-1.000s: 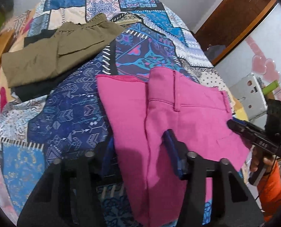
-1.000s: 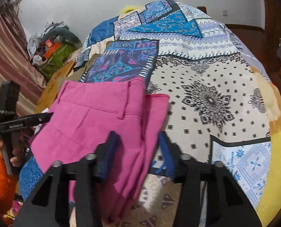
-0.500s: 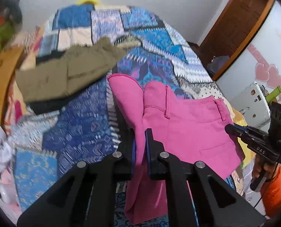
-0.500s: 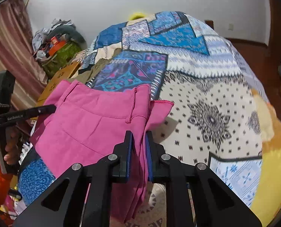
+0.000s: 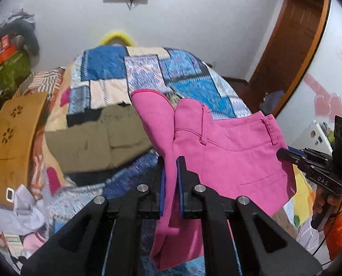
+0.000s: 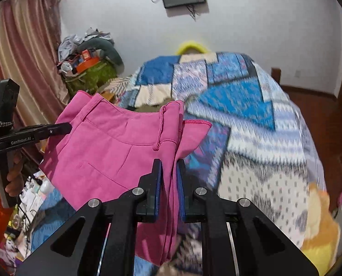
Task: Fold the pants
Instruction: 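Grasp the trousers' edge with the right gripper while the left gripper grasps beside it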
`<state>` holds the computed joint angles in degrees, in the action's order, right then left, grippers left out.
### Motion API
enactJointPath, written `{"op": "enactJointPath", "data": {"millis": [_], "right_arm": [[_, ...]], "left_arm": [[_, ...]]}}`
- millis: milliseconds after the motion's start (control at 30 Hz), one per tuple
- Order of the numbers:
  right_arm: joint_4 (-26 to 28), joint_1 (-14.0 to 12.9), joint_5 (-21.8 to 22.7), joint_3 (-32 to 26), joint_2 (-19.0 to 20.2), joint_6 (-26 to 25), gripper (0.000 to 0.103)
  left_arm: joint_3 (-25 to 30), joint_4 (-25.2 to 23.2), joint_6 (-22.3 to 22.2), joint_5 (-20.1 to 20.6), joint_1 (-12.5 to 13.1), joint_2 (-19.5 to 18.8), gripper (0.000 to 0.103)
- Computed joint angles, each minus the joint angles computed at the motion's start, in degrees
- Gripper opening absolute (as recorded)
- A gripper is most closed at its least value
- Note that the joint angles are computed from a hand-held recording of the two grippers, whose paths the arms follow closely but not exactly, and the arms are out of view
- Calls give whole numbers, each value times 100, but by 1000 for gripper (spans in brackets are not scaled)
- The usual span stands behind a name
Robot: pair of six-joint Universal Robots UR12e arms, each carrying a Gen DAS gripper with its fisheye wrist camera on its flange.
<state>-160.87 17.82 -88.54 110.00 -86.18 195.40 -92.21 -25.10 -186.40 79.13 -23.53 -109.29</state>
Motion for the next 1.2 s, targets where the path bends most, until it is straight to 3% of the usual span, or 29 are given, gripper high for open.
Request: {"op": "enactJointPath", "data": {"millis": [300, 733, 1067, 1200], "right_arm": [[94, 45, 88, -863, 718, -275, 11], [290, 185, 25, -2030, 1777, -660, 11], [847, 214, -86, -2743, 2480, -670, 11], [1060, 219, -130, -2890, 2659, -679, 11]], "left_arm": [[322, 61, 32, 396, 214, -220, 9], [962, -206, 22, 1045, 492, -913, 9], [1456, -543, 193, 1452, 523, -1528, 8], [1594, -719, 122, 1403, 580, -1708, 8]]}}
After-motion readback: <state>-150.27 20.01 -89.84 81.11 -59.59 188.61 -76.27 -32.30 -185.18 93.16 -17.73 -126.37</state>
